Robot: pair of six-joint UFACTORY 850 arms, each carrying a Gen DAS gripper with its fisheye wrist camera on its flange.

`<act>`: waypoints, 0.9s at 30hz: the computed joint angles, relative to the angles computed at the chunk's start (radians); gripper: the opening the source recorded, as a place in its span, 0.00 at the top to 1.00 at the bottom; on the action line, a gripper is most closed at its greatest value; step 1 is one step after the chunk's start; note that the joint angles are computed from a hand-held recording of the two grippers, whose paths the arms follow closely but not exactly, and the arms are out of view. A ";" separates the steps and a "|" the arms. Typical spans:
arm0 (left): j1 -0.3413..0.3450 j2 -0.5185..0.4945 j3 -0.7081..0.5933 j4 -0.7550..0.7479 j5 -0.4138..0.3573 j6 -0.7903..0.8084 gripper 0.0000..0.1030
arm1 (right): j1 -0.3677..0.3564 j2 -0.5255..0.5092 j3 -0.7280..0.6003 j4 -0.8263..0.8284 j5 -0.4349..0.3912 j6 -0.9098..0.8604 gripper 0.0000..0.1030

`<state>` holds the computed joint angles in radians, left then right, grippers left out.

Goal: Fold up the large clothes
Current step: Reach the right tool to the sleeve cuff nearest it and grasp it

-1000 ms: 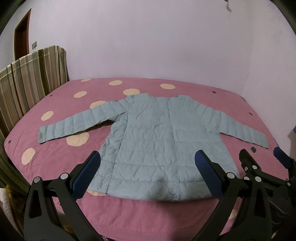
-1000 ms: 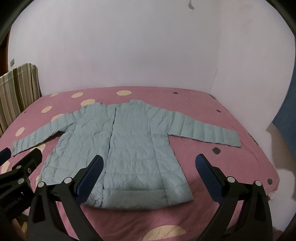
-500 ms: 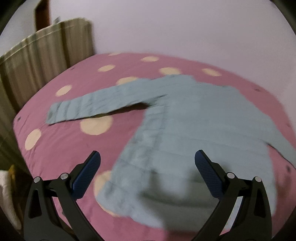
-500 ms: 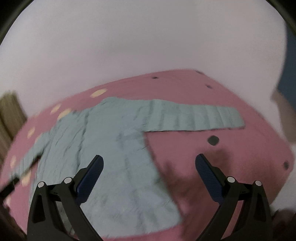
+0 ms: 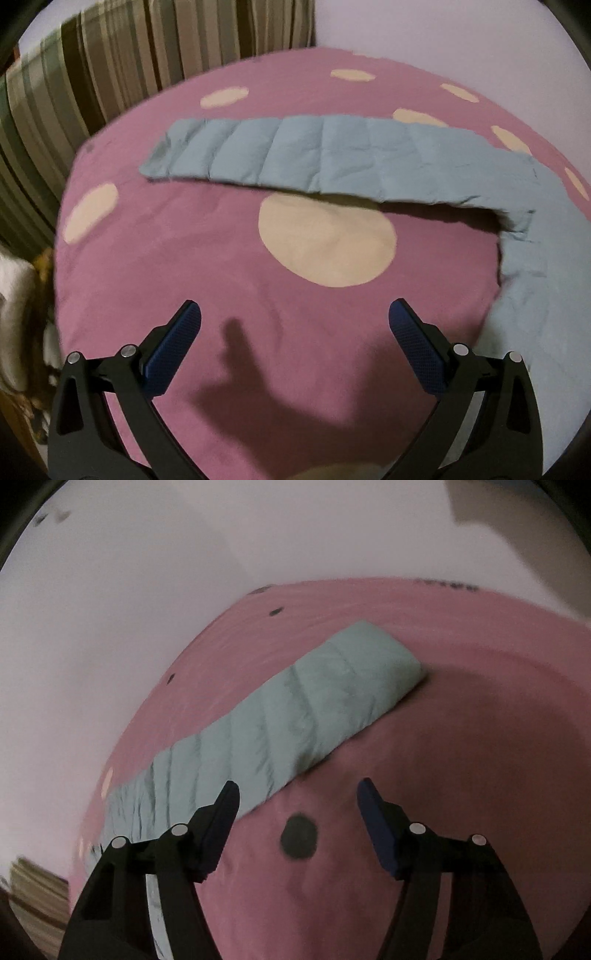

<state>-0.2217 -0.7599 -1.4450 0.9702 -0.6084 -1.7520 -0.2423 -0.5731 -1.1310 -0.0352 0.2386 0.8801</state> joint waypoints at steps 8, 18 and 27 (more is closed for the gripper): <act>0.012 -0.029 -0.004 -0.002 0.020 -0.023 0.02 | -0.073 -0.083 -0.043 -0.168 0.120 0.321 0.36; 0.009 -0.024 0.006 0.020 0.019 -0.044 0.02 | -0.061 -0.121 -0.090 0.060 0.104 0.143 0.54; 0.010 -0.025 0.006 0.019 0.019 -0.042 0.02 | -0.091 -0.077 0.008 0.123 0.252 0.219 0.59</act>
